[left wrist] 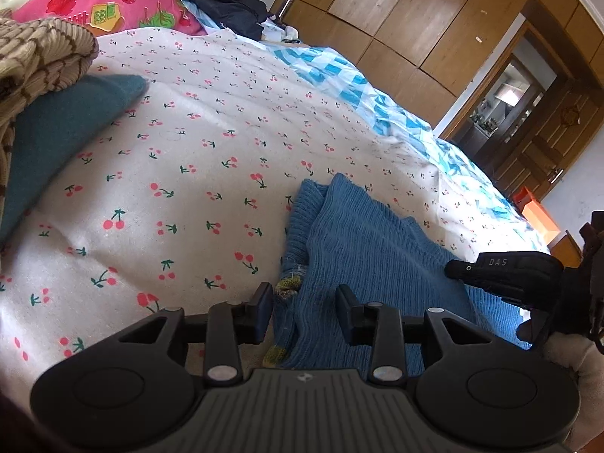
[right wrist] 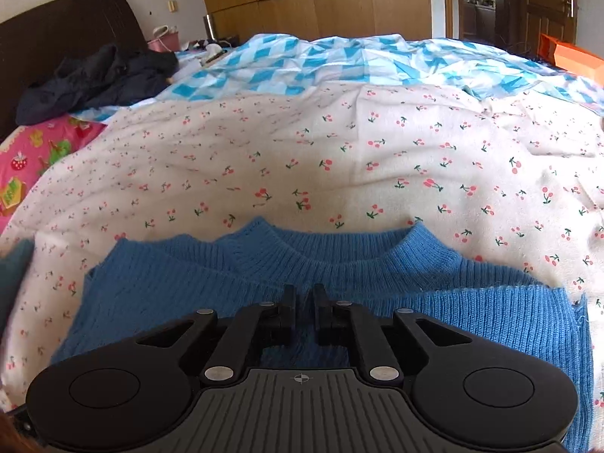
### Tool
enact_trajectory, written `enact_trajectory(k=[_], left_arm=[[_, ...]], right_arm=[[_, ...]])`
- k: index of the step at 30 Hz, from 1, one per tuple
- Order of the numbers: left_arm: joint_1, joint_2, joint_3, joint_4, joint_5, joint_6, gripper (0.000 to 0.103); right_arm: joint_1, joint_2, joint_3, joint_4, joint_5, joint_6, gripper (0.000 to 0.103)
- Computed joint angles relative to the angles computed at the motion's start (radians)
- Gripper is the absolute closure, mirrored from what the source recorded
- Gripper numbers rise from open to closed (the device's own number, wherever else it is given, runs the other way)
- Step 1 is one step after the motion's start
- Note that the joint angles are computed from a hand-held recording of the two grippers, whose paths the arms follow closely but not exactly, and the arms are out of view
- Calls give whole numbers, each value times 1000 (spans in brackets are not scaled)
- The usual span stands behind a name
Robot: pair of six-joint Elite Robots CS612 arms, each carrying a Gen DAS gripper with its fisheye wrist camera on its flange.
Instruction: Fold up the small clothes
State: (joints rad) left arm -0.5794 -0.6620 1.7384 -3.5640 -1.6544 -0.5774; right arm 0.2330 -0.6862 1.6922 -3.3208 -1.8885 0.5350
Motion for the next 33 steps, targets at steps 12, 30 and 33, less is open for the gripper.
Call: enact_trajectory(k=[12,30,33], left_arm=[[6,-18,14,79,-43,-64,62],[-8,-37,44,68,-11,-49,62],[-17,-42,49,70,21,-20,62]], right_arm=[[26,0,-30,94,68,-82,86],[45,-26,-12,60,91,-141,78],[43,-32,-6,83,103,-135,77]])
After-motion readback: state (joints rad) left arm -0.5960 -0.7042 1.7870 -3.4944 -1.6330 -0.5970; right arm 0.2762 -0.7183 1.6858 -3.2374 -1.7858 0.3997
